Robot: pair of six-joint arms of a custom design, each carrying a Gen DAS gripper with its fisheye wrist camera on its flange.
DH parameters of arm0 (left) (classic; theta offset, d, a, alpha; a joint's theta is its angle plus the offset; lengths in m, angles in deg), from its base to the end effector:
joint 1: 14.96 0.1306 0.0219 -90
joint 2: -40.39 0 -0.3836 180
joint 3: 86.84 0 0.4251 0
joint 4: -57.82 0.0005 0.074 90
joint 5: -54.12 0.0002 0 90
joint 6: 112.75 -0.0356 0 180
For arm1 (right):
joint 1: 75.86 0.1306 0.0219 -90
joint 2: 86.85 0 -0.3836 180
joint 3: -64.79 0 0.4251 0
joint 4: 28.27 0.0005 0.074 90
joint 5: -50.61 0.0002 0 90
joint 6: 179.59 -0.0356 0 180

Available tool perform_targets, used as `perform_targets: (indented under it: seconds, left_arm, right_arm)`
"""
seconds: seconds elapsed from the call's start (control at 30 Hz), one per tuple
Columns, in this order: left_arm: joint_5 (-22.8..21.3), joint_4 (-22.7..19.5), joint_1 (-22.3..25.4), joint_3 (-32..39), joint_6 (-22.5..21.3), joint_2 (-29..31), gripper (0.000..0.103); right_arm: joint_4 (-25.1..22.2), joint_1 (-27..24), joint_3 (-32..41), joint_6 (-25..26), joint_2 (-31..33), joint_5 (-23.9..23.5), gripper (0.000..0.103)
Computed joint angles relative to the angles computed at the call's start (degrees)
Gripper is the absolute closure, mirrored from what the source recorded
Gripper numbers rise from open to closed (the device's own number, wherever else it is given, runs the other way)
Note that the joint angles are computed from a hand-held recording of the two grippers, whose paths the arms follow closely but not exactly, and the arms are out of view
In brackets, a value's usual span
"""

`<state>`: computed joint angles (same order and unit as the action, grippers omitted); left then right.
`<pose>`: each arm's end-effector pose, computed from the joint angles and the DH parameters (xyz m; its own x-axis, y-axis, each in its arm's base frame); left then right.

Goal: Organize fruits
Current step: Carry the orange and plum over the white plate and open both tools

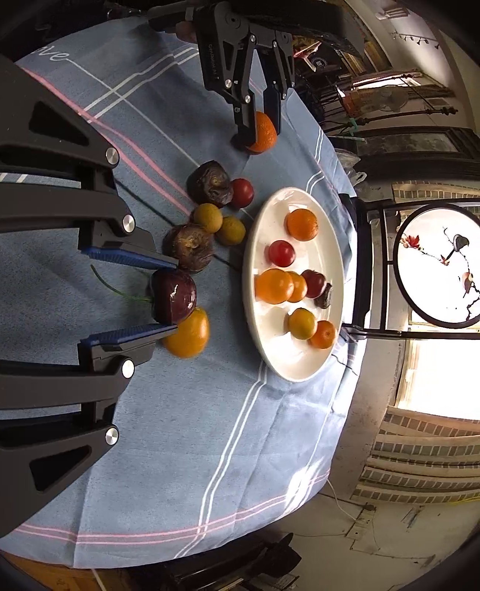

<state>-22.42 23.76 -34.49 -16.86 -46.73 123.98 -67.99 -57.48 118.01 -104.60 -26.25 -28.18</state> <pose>0.4355 -0.1638 0.3313 -0.4444 0.5770 -0.6852 0.7152 0.6891 0.1165 0.3147 0.0967 0.3303 -0.7190 0.0288 -0.6944 0.0026 0.9992 0.0387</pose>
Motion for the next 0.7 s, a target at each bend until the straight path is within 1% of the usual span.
perform_targets:
  seconds: [0.13, 0.3, 0.37, 0.57, 0.7]
  left_arm:
    - [0.27, 1.47, -0.2, 4.13, 3.41, 1.16, 0.061]
    - [-2.71, 4.34, -1.93, 10.02, 6.33, 4.88, 0.061]
    - [-4.29, 5.52, -2.65, 12.27, 7.04, 6.95, 0.061]
    - [-6.98, 5.0, -3.72, 19.41, 9.13, 14.41, 0.061]
    - [-6.48, 3.49, -3.51, 22.98, 11.47, 18.43, 0.061]
  right_arm:
    - [2.47, -0.64, 3.7, 1.85, 1.88, 0.48, 0.073]
    - [6.37, -2.75, 9.2, 2.65, 6.39, -0.95, 0.073]
    - [7.64, -3.88, 11.38, 2.4, 8.74, -2.57, 0.073]
    - [10.45, -6.07, 16.51, 1.29, 16.58, -4.98, 0.073]
    - [11.92, -6.2, 18.13, 1.0, 20.14, -6.29, 0.073]
